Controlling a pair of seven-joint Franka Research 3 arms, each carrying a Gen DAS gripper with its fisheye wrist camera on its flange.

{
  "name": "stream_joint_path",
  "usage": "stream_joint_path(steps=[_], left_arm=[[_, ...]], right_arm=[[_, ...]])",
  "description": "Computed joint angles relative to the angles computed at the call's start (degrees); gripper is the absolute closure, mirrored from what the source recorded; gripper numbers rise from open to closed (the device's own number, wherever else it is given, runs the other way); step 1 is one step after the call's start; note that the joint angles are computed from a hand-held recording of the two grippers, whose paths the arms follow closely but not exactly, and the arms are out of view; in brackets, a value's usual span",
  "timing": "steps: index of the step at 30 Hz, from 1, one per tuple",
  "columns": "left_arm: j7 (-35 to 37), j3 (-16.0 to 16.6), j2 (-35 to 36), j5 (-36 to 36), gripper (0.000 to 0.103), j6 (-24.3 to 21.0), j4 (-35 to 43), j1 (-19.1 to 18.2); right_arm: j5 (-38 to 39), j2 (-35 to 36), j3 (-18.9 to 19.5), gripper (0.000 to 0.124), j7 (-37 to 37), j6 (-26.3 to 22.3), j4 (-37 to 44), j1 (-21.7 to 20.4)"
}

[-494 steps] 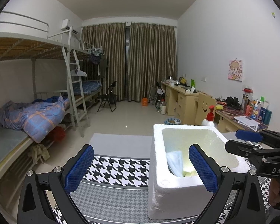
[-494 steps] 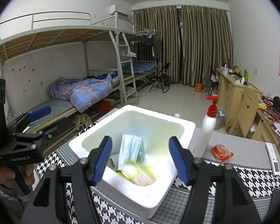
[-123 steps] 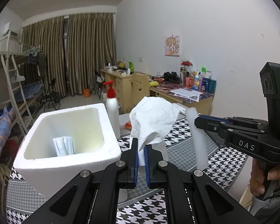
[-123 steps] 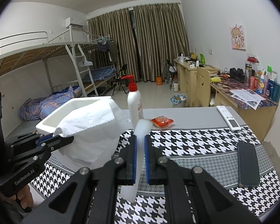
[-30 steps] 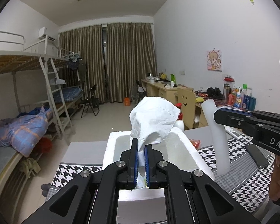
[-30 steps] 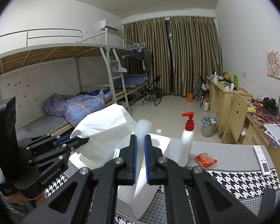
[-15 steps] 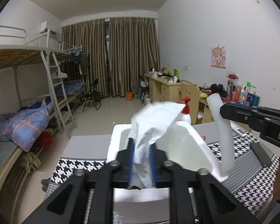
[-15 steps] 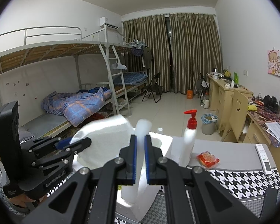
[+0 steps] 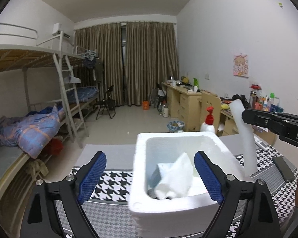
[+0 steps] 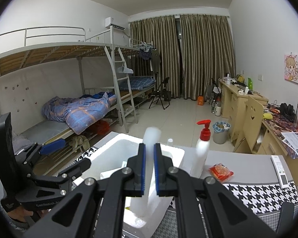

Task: Organize soft objects
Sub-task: 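Open both tools to drop the tissue and white roll into the box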

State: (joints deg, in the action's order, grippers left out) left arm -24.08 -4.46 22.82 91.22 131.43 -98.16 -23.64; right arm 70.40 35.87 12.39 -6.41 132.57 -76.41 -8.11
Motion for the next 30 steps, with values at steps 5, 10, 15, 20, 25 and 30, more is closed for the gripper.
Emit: stream_joint_path(steps=[5,10,15,20,25,30], left_arm=[[-0.2,-0.1,-1.0,-0.2,0.007,-1.7,-1.3,-0.1],[-1.3,-0.5,-2.4,0.2,0.006,-2.6,-3.3,0.3],[-1.9,-1.1,-3.1,0.1,0.006,-3.6,-4.5,0.8],[-2.6,-1.6,-4.1,0.2,0.006,-4.4,-6.0,1.2],[-3.8,-1.9,-4.8,0.6,0.004,-5.2,-7.2,1.5],[-5.5,-2.3,-5.9,1.1,0.003,-6.0,-9.0,2.0]], right_arm=[[-0.5,0.1,0.0,0.114,0.1,0.5,0.3,0.5],[-0.8,0.2,0.2,0.114,0.4,1.4,0.4,1.0],[-1.7,0.3,0.3,0.114,0.6,1.5,0.4,1.4],[-3.0,0.9,0.3,0.114,1.7,1.9,1.1,2.0],[-4.1,1.3,0.4,0.114,2.1,2.7,1.4,2.4],[-6.3,1.9,0.4,0.113,3.8,3.5,2.0,3.2]])
